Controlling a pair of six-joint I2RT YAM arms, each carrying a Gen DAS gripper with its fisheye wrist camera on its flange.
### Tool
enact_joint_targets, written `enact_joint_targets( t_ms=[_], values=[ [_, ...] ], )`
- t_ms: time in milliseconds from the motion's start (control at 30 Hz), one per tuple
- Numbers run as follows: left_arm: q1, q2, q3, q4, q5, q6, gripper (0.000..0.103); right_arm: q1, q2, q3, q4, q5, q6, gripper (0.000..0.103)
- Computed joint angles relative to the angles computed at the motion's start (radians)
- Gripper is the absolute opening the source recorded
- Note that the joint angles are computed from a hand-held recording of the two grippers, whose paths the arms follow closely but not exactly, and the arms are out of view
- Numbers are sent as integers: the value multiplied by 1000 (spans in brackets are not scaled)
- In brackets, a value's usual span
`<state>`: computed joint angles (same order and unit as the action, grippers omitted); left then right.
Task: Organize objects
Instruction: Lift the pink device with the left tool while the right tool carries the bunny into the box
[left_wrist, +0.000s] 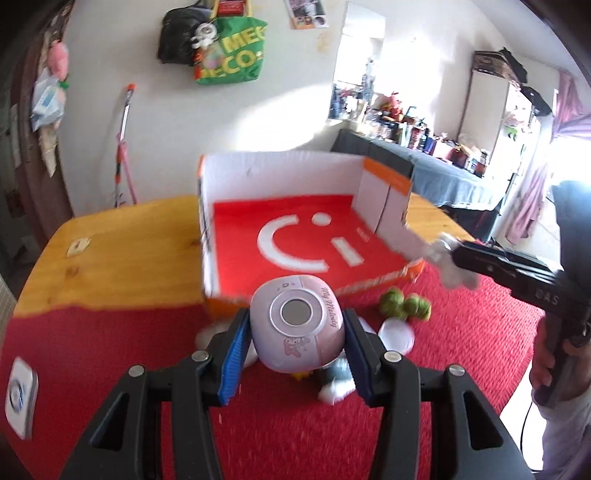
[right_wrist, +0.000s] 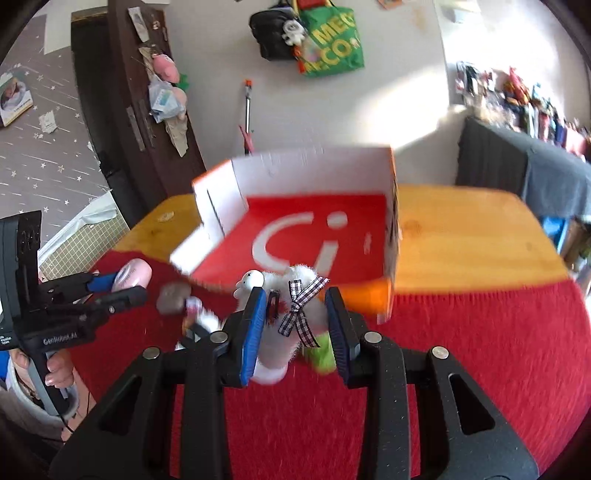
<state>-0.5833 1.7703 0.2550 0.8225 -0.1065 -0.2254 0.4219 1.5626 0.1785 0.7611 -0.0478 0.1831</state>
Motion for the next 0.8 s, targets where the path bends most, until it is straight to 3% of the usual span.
enact_joint_targets(
  t_ms=[200,400,567,800],
  values=[
    [65,48,239,-255,50,109,51,-75,183,307,-239,-60,-84,32],
    [136,211,501,-495,112,209,51,-127,404,574,-464,-89,-162,32],
    [187,347,716,-738,218,305,51,-135,483,683,-590,-96,-228,32],
    [194,445,842,-866,191,409,51,-128,542,772,-696,-71,-299,32]
  ],
)
